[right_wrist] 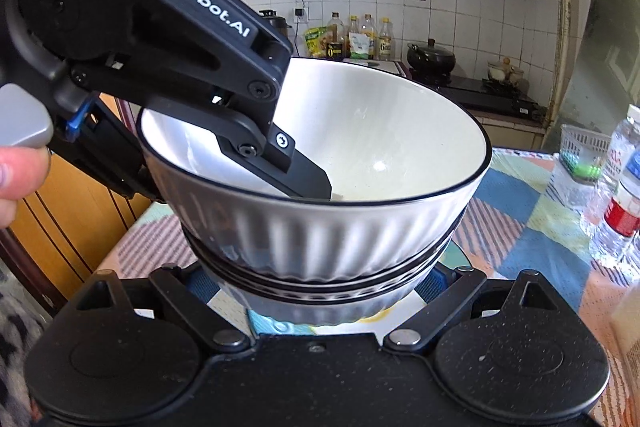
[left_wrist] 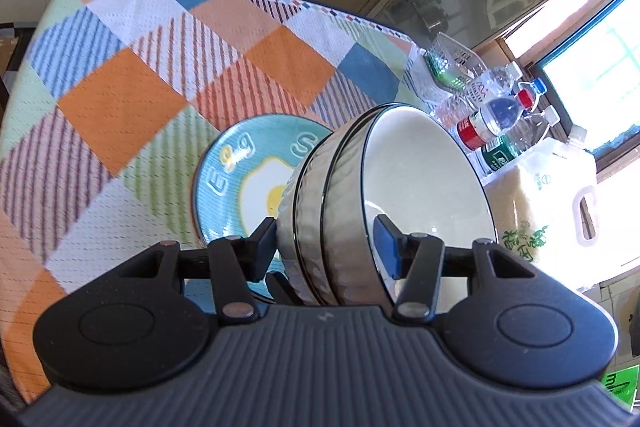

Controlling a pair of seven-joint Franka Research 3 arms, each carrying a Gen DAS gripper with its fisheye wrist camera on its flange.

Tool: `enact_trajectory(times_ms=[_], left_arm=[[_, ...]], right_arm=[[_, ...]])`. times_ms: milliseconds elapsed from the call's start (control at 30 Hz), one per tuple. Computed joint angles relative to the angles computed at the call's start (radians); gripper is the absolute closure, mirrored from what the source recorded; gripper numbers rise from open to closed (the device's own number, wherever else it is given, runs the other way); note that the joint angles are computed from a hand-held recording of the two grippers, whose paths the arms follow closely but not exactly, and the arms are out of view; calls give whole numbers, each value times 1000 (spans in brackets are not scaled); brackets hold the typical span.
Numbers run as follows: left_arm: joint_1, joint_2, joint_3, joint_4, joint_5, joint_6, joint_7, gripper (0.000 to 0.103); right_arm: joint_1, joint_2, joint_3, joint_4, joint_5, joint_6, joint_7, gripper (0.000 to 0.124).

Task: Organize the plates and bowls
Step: 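Carry the bowl stack with both grippers over the blue egg plate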

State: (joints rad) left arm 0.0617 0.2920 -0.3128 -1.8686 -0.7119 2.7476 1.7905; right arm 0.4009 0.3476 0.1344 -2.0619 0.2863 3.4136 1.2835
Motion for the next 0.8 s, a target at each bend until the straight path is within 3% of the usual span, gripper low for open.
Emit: enact_trajectory(times_ms=[167, 333, 600, 800], left_arm=[[-33, 53, 0, 11, 61, 60, -70, 52], [-25, 115, -21, 40, 138, 87, -144, 51], [22, 181, -73, 82, 206, 87, -201, 51], [43, 214, -98, 95, 240, 97, -214, 51]], right_arm=[[-101, 11, 68, -15, -58, -12, 29, 27], [-179, 60, 123, 14, -115, -27, 56, 27], [-160, 93, 96, 51, -106, -70, 42, 27], [-89, 111, 21, 90, -67, -118, 18, 27]])
